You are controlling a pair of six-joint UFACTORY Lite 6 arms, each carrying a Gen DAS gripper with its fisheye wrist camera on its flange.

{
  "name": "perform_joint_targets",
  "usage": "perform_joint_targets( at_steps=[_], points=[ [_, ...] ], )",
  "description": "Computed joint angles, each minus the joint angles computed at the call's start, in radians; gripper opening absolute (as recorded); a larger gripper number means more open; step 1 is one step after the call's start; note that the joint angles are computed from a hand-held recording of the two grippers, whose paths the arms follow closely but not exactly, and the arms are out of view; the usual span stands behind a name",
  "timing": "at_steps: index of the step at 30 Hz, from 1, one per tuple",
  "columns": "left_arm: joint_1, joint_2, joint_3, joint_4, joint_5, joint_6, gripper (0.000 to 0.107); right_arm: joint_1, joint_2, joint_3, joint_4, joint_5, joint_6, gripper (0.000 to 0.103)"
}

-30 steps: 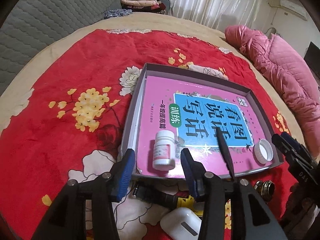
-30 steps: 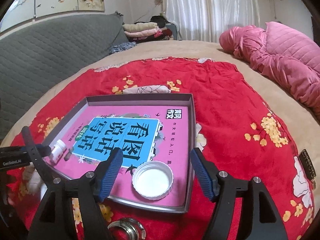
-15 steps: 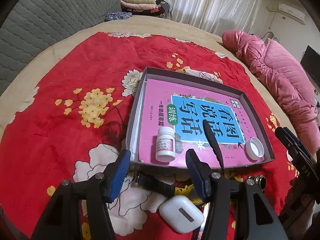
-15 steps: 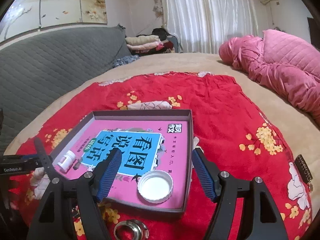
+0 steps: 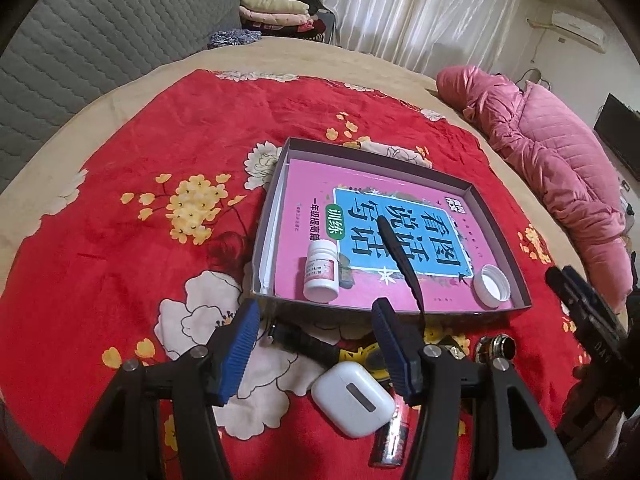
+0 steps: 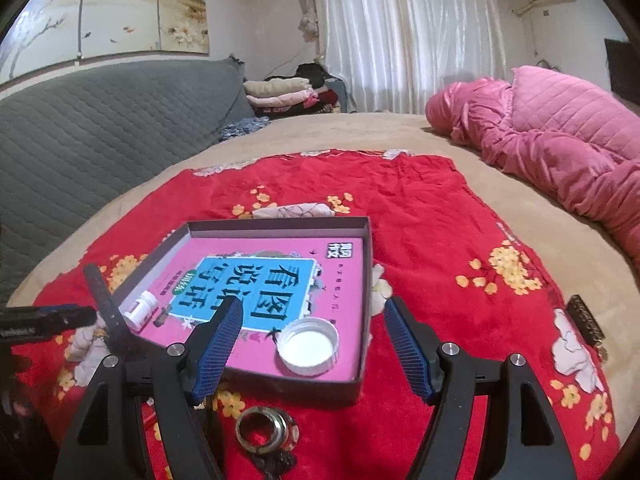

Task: Organize rigid objects
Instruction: 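Withdraw both open tools from the box back over the bedspread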

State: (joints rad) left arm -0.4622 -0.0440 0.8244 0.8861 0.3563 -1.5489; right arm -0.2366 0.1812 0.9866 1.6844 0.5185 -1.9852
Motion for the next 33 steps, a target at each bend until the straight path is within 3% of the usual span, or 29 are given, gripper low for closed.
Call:
perform_joint_targets(
  at_steps=[20, 33],
  points=[
    [-0.038, -0.072, -0.055, -0.021, 0.004, 0.002, 0.058, -0.025, -0.16, -0.177, -0.067, -0.004, 0.012, 0.075],
    [-0.078, -0.076, -0.063, -0.107, 0.01, 0.061, 0.058, -0.054, -0.217, -0.212, -0.199, 0.027, 0.134, 0.075]
  ],
)
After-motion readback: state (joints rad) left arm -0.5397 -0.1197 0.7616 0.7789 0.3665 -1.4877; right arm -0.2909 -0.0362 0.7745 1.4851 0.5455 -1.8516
